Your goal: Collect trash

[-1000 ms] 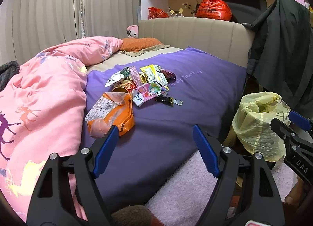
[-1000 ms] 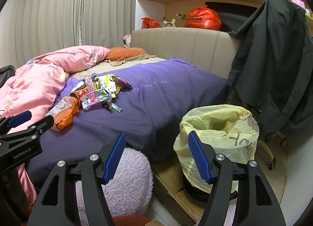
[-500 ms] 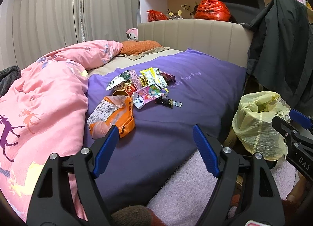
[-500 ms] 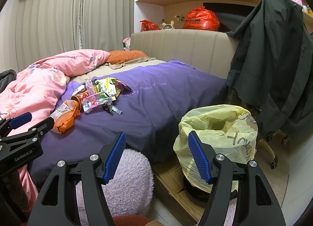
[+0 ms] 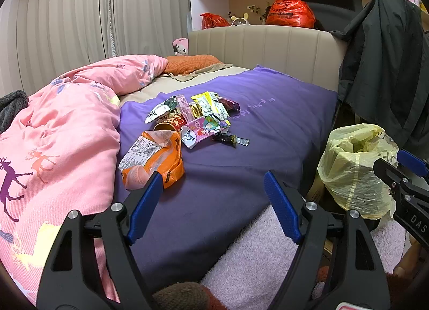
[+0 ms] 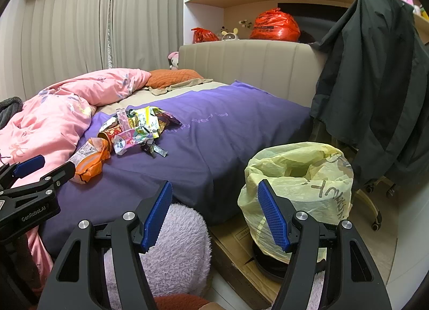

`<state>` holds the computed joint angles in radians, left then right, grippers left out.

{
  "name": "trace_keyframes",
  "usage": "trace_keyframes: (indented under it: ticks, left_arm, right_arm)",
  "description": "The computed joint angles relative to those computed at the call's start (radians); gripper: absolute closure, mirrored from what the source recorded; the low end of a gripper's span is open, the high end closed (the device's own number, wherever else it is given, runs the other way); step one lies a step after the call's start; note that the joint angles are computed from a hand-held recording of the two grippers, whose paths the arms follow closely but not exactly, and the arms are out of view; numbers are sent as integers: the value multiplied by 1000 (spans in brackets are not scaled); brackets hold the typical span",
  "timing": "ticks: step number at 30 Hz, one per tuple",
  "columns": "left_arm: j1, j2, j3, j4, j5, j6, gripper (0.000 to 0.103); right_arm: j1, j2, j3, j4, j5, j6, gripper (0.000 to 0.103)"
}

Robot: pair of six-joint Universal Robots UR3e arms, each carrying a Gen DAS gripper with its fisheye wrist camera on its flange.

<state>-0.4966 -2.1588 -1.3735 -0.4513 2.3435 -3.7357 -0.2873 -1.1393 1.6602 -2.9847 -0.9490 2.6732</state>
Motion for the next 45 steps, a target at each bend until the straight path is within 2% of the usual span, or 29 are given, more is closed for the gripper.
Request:
trace_keyframes:
  ticks: [37, 42, 45]
  left_arm:
    - [1, -2, 11, -7, -16, -11, 29]
    - [38, 26, -39, 31, -66, -5, 29]
    - [96, 53, -94, 84, -162, 20, 29]
  right_arm:
    - [-5, 0, 0, 7, 3, -1, 40]
    - [-3, 5, -4, 9, 0, -2, 40]
    - [7, 47, -58, 28, 6, -20, 40]
